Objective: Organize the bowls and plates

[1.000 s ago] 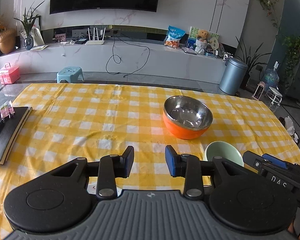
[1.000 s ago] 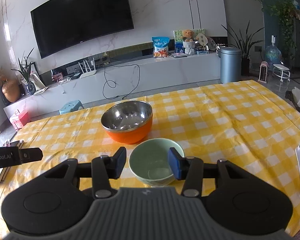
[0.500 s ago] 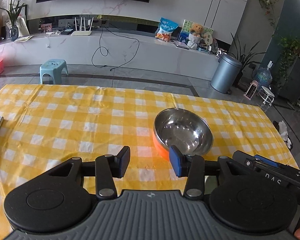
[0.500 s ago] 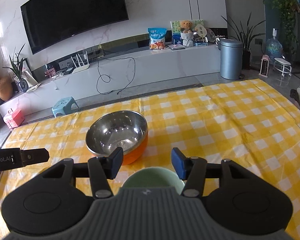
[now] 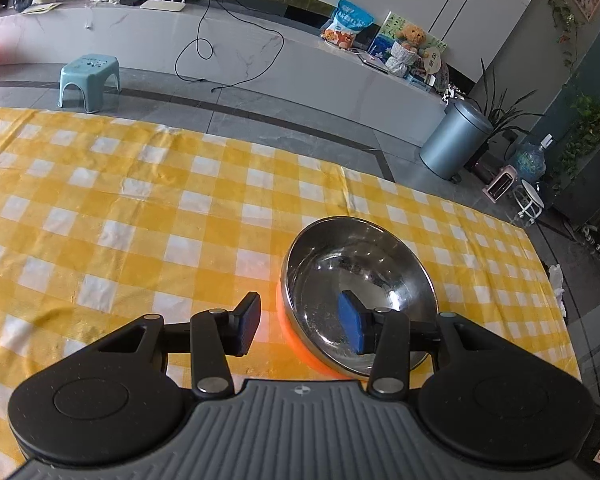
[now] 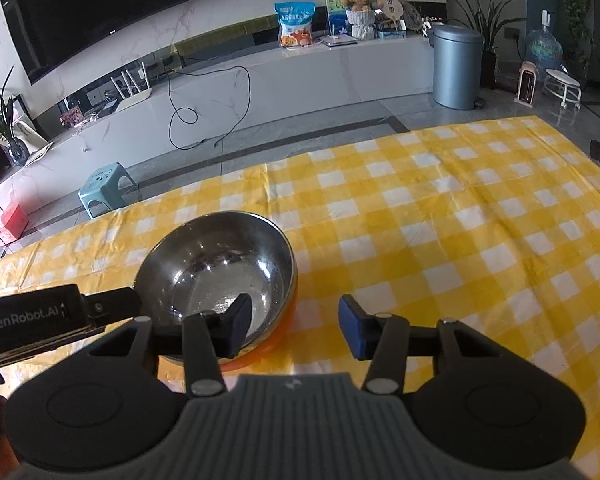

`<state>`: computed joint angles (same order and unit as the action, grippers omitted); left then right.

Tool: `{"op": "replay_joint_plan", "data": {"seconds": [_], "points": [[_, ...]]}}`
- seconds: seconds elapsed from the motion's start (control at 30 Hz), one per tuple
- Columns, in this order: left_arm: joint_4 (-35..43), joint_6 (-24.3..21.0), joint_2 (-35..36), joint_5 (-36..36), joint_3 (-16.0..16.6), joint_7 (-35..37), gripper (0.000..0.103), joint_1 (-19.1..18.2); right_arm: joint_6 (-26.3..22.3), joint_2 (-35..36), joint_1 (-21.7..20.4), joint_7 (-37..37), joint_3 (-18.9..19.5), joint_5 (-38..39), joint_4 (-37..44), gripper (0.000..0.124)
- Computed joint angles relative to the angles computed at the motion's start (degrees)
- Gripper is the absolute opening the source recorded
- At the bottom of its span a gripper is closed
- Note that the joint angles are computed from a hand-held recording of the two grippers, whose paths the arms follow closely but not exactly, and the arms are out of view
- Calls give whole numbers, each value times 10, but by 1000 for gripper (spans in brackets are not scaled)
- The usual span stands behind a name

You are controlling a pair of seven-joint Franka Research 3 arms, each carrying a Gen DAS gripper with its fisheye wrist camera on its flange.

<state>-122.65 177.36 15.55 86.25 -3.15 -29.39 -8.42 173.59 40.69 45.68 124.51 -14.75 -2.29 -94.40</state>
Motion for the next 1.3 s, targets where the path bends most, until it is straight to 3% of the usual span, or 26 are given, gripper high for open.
{"op": "replay_joint_plan", "data": {"seconds": [0.13,0.3,0.47,0.53,0.63,0.77,0.9,1.07,1.3], "points": [[8,-10,19,-76,-6,75,45,-2,-24,18,-14,3,16,10,31,44],[11,-26,34,-181,-4,166,22,-14,-50,31,-44,11,51,22,56,32],[8,-32,31,-194,28,171,17,-49,-36,30,-54,5,68,27,52,18],[2,-43,25,-216,26,189,16,-52,-49,27,-39,18,52,23,52,15],[-12,-60,6,-212,32,181,16,-65,-49,17,-43,27,61,26,42,14],[-51,-69,-38,-185,26,140,16,-60,-14,-13,-37,25,65,24,-4,13],[-99,-94,-98,-159,-1,102,16,-45,24,-57,-30,11,74,37,-67,13],[-160,-126,-176,-152,-47,65,16,-25,81,-124,12,-7,52,55,-162,13],[-236,-158,-267,-184,-106,32,16,-8,125,-202,50,-49,45,102,-264,12]]}}
